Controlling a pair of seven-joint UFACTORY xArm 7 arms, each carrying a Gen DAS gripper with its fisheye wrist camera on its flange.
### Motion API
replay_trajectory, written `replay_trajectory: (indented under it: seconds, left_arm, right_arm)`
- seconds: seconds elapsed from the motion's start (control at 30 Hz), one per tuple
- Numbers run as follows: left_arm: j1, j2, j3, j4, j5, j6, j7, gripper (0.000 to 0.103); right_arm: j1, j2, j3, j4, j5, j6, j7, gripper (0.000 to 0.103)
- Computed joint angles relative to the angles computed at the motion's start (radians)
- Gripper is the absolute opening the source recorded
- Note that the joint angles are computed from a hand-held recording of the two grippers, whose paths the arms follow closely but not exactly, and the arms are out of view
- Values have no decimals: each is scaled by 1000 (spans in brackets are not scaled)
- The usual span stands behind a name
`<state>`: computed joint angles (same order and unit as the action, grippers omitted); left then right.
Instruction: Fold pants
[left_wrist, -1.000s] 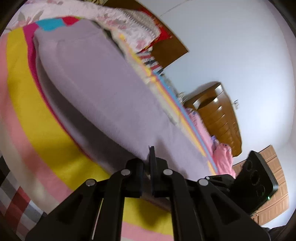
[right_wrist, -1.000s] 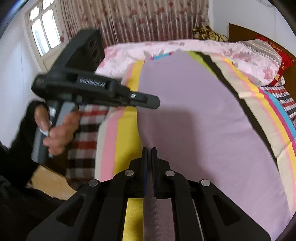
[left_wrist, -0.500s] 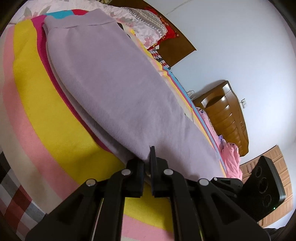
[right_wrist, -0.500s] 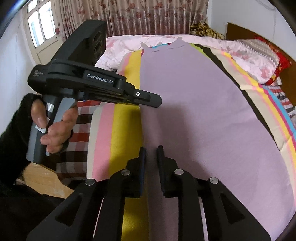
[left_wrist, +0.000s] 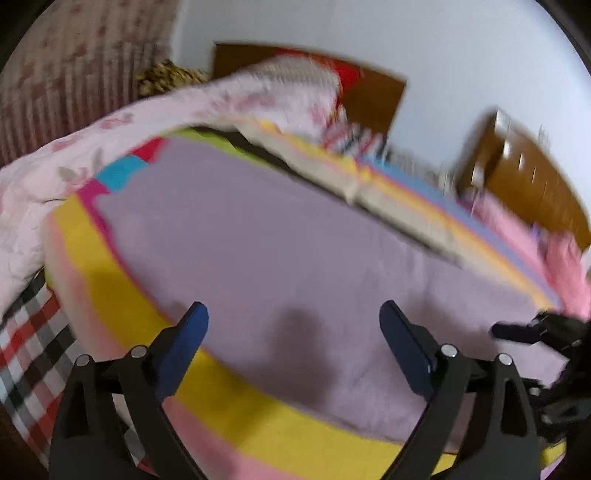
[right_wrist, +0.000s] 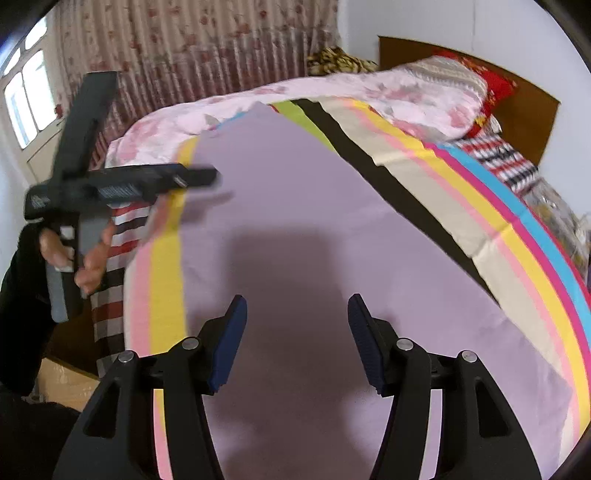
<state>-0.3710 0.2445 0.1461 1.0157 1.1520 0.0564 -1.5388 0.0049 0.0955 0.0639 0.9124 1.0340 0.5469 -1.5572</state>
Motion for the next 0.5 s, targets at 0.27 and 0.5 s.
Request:
replay_trajectory:
  seconds: [0.27,0.5]
  left_arm:
    - [-26,87,-15,49,-157,51,187,94]
    - [-74,95,3,73,-170,129,202,95]
  right_arm:
    - [33,3,-9,-79,21,-66,-98,73]
    - [-8,-38,-27,-74,56,-64,-66,84]
